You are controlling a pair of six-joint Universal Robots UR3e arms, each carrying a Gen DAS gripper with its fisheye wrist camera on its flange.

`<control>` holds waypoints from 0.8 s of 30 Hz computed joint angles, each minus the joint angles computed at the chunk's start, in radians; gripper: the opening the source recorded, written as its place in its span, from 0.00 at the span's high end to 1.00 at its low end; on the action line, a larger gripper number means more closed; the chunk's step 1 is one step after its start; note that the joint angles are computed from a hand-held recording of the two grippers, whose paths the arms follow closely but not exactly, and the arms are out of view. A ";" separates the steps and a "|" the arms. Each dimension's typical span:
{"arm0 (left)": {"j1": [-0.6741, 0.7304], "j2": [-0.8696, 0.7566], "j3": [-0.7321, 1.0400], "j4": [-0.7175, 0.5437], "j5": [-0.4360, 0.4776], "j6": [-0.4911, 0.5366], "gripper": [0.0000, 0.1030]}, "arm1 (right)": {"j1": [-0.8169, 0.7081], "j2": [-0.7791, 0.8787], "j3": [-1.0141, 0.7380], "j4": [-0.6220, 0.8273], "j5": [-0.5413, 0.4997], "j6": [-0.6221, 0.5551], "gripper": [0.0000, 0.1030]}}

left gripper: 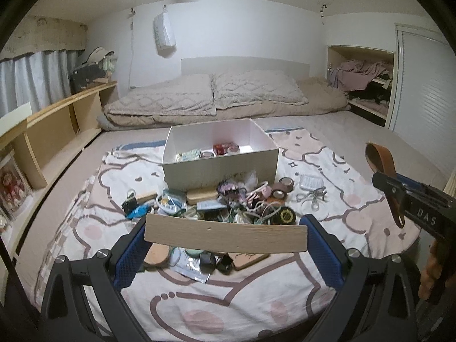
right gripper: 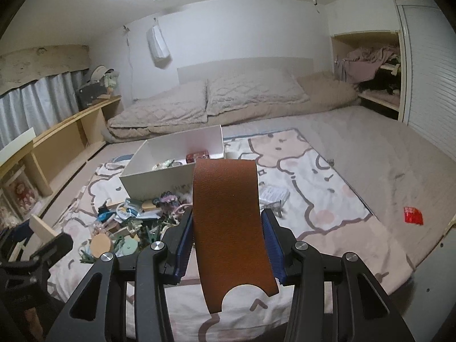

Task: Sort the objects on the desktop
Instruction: 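Carry the wooden stick and leather strip with both grippers over the white box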

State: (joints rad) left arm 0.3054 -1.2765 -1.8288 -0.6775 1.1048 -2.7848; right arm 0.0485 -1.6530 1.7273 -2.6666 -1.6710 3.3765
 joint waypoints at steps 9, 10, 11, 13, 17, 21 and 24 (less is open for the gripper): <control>-0.085 -0.110 0.220 -0.059 0.063 -0.045 0.02 | -0.033 0.069 -0.159 0.112 0.069 -0.030 0.55; -0.094 -0.128 0.244 -0.062 0.072 -0.047 0.02 | -0.035 0.086 -0.183 0.123 0.077 -0.031 0.55; -0.103 -0.148 0.269 -0.064 0.082 -0.050 0.02 | -0.037 0.110 -0.218 0.138 0.088 -0.032 0.55; -0.117 -0.200 0.347 -0.095 0.092 -0.059 0.02 | -0.040 0.143 -0.268 0.162 0.100 -0.031 0.55; -0.136 -0.307 0.506 -0.150 0.113 -0.080 0.02 | -0.050 0.236 -0.416 0.241 0.132 -0.038 0.55; -0.156 -0.437 0.667 -0.162 0.149 -0.099 0.02 | -0.051 0.343 -0.578 0.298 0.136 -0.053 0.55; -0.164 -0.545 0.808 -0.203 0.162 -0.122 0.02 | -0.056 0.429 -0.711 0.356 0.148 -0.069 0.55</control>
